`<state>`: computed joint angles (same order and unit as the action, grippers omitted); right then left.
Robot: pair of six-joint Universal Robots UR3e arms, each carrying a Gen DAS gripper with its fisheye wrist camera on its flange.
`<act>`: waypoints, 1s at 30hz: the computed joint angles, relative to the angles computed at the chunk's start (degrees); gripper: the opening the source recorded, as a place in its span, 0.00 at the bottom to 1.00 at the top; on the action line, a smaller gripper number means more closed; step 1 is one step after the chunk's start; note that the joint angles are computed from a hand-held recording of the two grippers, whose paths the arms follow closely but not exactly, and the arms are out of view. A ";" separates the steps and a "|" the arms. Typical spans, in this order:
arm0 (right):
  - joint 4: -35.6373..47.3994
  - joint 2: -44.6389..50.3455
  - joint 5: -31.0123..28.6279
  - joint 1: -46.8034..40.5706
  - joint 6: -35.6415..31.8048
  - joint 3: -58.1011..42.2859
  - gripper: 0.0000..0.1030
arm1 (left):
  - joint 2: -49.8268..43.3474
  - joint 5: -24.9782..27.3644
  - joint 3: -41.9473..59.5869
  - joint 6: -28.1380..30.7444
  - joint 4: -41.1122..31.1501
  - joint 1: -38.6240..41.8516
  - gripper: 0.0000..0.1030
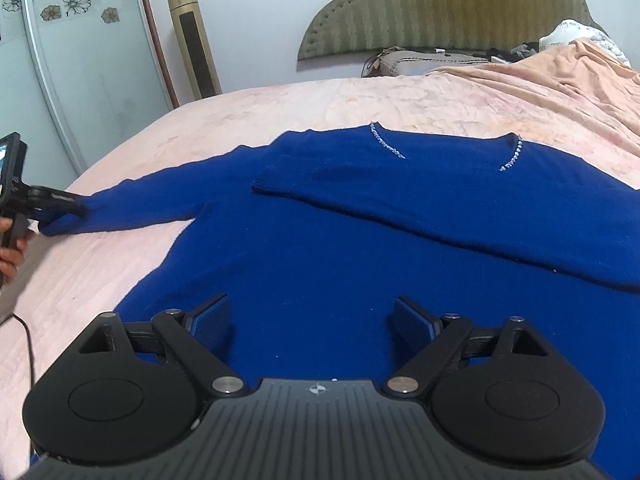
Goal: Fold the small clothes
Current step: 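Reach the left tool to the other sleeve cuff and close on it, then lay the held sleeve across the sweater body and open the left tool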
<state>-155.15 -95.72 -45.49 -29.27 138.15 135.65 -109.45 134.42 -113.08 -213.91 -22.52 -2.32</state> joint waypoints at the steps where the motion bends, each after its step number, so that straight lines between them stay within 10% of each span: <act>1: -0.03 -0.40 0.05 -0.29 -0.08 0.29 0.88 | 0.79 3.22 -0.60 -1.16 -1.16 0.73 0.92; 5: -0.38 -0.52 0.27 -0.92 0.51 0.77 0.92 | 5.90 9.07 -1.59 -7.99 -11.98 2.04 0.92; 11: 1.20 -2.16 0.68 -0.88 -0.83 1.56 0.92 | 19.27 -18.37 -13.65 -4.83 -3.07 8.96 0.92; 15: 2.42 -5.17 0.92 -1.37 -3.14 2.75 0.93 | 23.00 -33.84 -24.80 -12.03 10.84 15.58 0.91; 20: 8.97 -9.30 2.43 -3.58 -7.36 2.76 0.93 | 16.32 -33.47 -30.25 -21.89 31.21 16.66 0.89; 22: 10.20 -10.60 3.33 -4.81 -7.92 3.03 0.93 | 11.70 -35.24 -30.85 -24.15 39.44 18.90 0.72; 24: 11.40 -11.54 4.01 -6.24 -8.58 3.20 0.93 | 10.12 -41.02 -34.07 -24.13 46.66 23.47 0.11; 26: 13.64 -12.63 4.64 -7.90 -10.03 3.11 0.93 | 9.53 -43.74 -35.32 -25.35 47.35 25.84 0.07; 30: 18.07 -14.66 6.06 -11.71 -13.50 3.37 0.93 | 11.15 -25.38 -25.09 -26.99 32.42 13.16 0.05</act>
